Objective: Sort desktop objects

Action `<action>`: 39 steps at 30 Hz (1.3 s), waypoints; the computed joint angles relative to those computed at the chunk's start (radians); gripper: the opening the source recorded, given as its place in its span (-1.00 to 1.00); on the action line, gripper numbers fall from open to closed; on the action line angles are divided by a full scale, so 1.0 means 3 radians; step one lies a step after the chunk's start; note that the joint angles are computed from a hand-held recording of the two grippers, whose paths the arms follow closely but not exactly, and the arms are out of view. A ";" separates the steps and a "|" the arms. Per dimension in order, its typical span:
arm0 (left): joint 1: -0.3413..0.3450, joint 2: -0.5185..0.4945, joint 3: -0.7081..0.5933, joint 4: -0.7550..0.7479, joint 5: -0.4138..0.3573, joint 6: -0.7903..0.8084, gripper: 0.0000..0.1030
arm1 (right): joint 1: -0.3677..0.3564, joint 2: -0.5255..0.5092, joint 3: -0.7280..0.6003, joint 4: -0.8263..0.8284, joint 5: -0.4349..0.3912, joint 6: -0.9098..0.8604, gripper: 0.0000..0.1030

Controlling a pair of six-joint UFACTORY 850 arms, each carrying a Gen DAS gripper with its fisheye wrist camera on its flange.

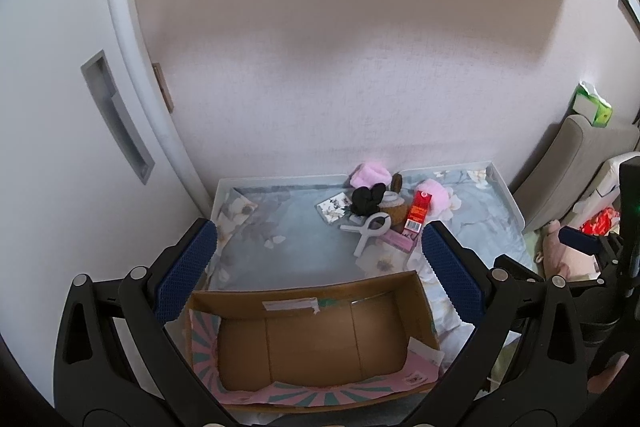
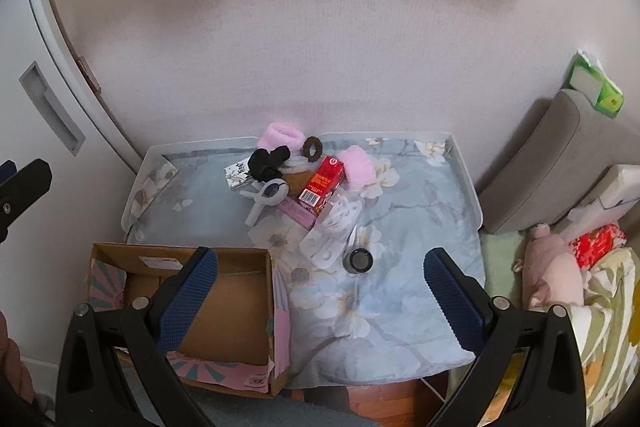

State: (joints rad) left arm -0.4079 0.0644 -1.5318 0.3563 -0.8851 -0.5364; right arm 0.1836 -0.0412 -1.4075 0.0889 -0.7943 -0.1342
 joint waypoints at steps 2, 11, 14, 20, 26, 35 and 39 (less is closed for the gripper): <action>0.0001 -0.0005 0.0001 0.0010 -0.0016 -0.0012 0.98 | 0.0010 0.0014 0.0016 -0.0026 0.0026 -0.0009 0.99; 0.0021 -0.0024 0.0030 -0.0108 -0.0028 -0.0017 0.98 | 0.0032 0.0037 0.0082 -0.0094 0.0084 0.0070 0.99; 0.0127 0.0022 0.0123 -0.0571 0.0196 0.0279 0.98 | 0.0034 0.0030 0.0085 -0.0145 0.0106 0.0108 0.99; 0.0376 0.0151 0.0405 -0.1536 0.0654 0.0812 0.98 | -0.0057 0.0092 0.0194 -0.0013 0.0343 0.0029 0.99; 0.0454 -0.0178 0.0046 -0.1141 0.0230 0.0936 0.98 | -0.0327 0.0049 0.0303 -0.0337 0.0421 0.0265 0.99; 0.0495 -0.0731 -0.0464 -0.1275 -0.0036 0.1611 0.98 | -0.0797 -0.0096 0.0320 0.0432 0.0272 -0.0357 0.99; 0.0512 -0.1055 -0.0721 -0.1603 -0.0205 0.2087 0.98 | -0.0831 -0.0140 0.0366 0.0541 0.0235 -0.0524 0.99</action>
